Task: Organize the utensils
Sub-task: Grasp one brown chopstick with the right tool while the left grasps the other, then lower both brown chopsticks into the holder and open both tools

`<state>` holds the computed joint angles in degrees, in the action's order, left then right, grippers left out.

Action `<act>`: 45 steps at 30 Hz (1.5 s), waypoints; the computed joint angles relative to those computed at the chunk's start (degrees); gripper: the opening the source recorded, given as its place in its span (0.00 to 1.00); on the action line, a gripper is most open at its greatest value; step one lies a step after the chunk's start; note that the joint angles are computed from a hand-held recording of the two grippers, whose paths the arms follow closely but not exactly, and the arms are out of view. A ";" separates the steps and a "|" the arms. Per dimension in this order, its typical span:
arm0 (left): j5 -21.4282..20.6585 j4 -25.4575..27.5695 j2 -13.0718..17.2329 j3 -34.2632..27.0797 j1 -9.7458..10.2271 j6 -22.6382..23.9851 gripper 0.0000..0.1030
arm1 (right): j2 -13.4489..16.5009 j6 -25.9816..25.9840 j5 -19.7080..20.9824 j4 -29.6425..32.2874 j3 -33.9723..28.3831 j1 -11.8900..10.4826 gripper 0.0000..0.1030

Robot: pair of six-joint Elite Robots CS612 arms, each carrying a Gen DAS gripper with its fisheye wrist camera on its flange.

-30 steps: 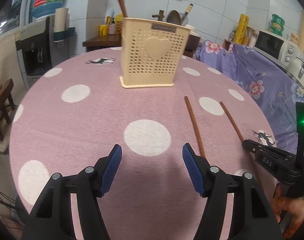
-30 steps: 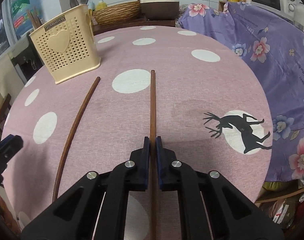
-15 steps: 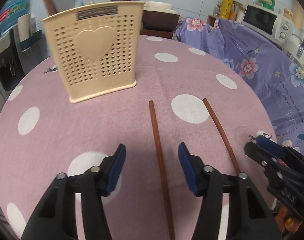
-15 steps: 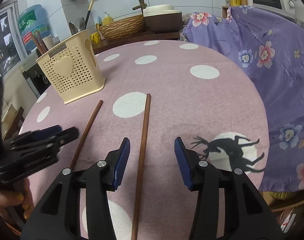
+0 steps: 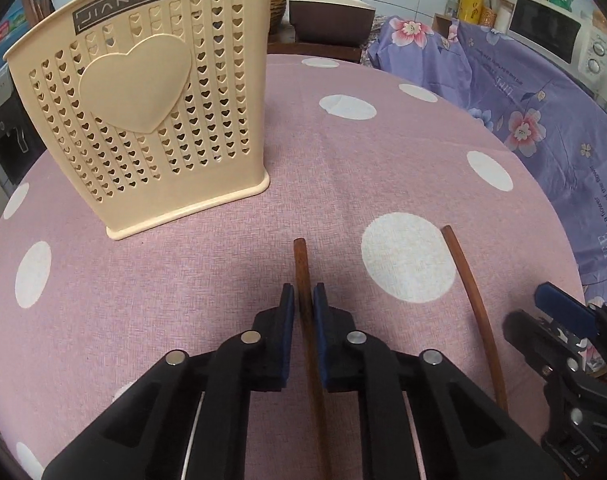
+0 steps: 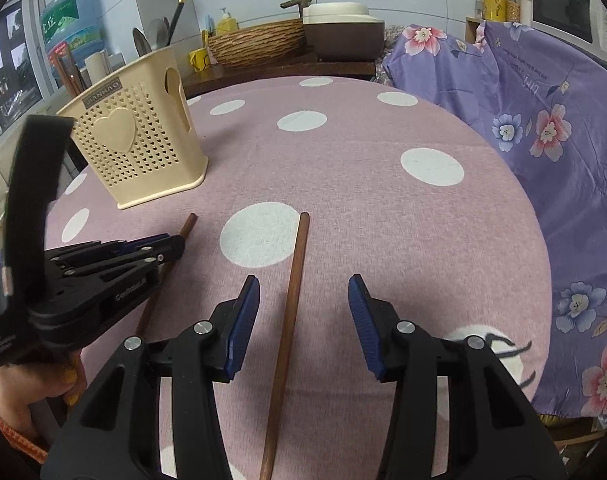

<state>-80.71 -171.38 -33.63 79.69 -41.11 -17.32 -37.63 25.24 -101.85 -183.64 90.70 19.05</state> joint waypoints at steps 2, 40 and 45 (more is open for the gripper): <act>-0.24 -0.28 -0.02 0.13 0.08 0.09 0.09 | 0.48 0.34 0.84 2.17 -1.34 -0.27 0.46; 0.61 -4.49 -0.09 0.75 0.07 -0.71 0.08 | 2.31 1.12 4.71 2.04 -4.89 -1.06 0.08; -0.50 -11.40 -2.78 4.49 0.41 -1.12 0.08 | 0.53 0.29 5.97 -3.23 -2.74 -0.83 0.08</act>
<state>-81.21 -182.78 -36.41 84.18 -40.71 -18.44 -37.10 25.52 -95.88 -186.87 87.96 18.22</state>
